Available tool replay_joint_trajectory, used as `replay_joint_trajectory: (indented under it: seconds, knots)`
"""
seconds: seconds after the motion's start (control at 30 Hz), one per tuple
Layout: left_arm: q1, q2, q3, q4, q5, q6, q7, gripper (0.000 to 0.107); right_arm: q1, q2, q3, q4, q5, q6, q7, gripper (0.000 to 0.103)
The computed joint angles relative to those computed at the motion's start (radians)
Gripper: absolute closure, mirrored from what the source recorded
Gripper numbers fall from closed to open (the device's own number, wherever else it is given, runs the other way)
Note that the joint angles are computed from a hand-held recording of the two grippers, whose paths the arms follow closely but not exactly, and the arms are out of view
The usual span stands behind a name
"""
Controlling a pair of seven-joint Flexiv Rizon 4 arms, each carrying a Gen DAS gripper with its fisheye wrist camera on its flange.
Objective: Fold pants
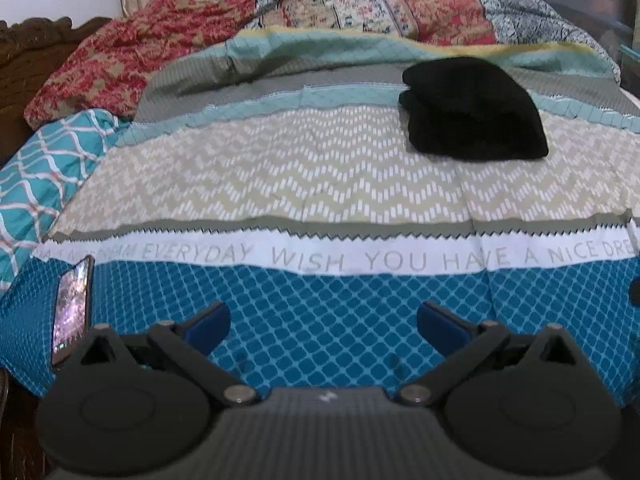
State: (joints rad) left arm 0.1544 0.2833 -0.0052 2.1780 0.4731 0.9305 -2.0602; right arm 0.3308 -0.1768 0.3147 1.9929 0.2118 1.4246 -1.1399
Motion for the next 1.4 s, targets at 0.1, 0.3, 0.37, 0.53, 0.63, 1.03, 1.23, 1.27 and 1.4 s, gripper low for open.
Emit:
replay_joint_trajectory:
  seconds: [0.1,0.3,0.37,0.53,0.63,1.03,1.23,1.27,1.4]
  knots:
    - [0.006,0.015,-0.007,0.004,0.025,0.027,-0.016,0.004,0.006,0.010,-0.004,0.009,-0.012,0.011,0.006,0.015]
    - [0.015,0.028,-0.019,0.001,0.052,0.047,-0.030,0.004,0.015,0.020,-0.008,0.013,-0.033,0.019,0.012,0.015]
    - [0.014,0.028,-0.018,-0.003,0.044,0.038,-0.016,0.004,0.016,0.020,-0.008,0.012,-0.037,0.018,0.013,0.015]
    - [0.007,0.028,-0.006,-0.001,0.008,0.026,0.020,0.004,0.020,0.019,-0.009,0.012,-0.044,0.012,0.022,0.015]
    - [0.003,0.028,0.002,0.003,-0.022,0.015,0.044,0.004,0.024,0.020,-0.011,0.015,-0.049,0.010,0.030,0.015]
    - [0.000,0.030,0.006,0.014,-0.049,0.021,0.078,0.004,0.025,0.018,-0.012,0.018,-0.051,0.006,0.042,0.015]
    - [-0.007,0.040,0.023,0.035,-0.112,0.055,0.117,0.004,0.025,0.018,-0.012,0.019,-0.052,0.002,0.050,0.015]
    - [-0.006,0.040,0.022,0.036,-0.118,0.057,0.120,0.004,0.025,0.018,-0.012,0.018,-0.051,0.001,0.050,0.015]
    - [0.001,0.039,0.021,0.037,-0.138,0.049,0.128,0.004,0.025,0.018,-0.013,0.020,-0.052,0.000,0.053,0.015]
